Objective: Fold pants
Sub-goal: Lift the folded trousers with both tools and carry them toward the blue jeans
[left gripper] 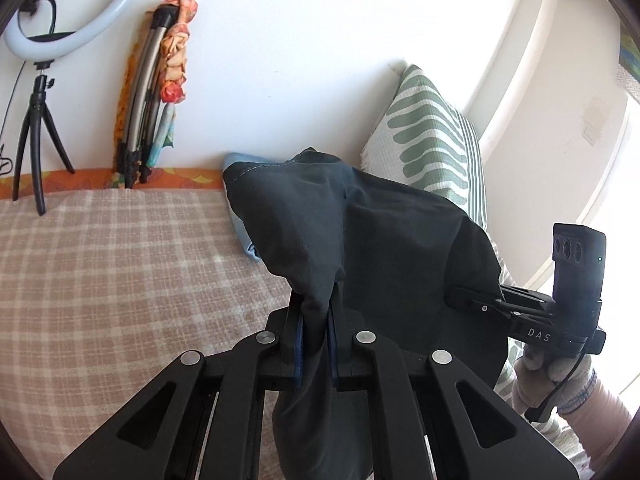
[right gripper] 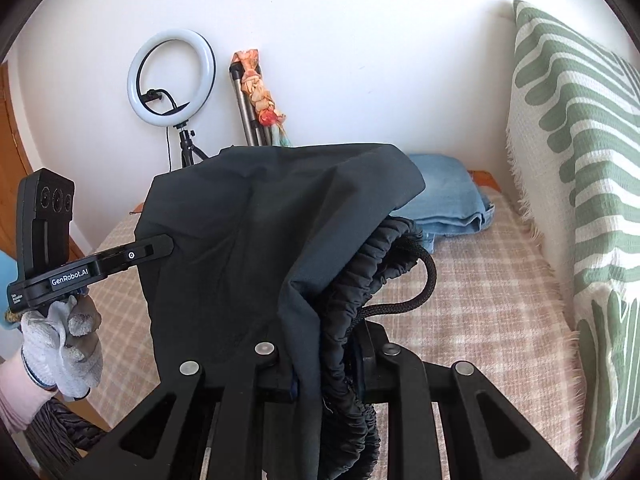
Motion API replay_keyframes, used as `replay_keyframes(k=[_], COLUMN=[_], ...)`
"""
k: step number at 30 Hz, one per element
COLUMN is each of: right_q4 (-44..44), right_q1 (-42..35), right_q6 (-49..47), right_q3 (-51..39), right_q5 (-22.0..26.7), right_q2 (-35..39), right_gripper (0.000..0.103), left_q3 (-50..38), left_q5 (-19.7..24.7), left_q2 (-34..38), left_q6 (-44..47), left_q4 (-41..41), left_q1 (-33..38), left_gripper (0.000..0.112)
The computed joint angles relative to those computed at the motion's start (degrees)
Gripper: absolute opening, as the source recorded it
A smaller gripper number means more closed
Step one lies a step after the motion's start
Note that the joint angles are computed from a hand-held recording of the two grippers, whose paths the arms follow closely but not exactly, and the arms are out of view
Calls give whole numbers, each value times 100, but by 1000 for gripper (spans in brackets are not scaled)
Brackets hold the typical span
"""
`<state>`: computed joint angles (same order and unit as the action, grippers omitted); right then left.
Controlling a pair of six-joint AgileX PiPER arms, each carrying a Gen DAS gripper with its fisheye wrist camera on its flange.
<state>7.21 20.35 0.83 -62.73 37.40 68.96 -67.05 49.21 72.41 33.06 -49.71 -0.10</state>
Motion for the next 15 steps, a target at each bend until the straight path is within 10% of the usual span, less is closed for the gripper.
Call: replay_keyframes(k=[15], right_q4=[698], right_q1=[-1194], right_q6=[-832], right_q3=[-3676], right_q5=[857], right_q2=[1915], right_gripper=[17], left_q3=[-3589], left_q5=[-436], left_q2=[2148], left_q6=[-1196], left_q4=[612], left_q1=[-696], left_gripper=[8])
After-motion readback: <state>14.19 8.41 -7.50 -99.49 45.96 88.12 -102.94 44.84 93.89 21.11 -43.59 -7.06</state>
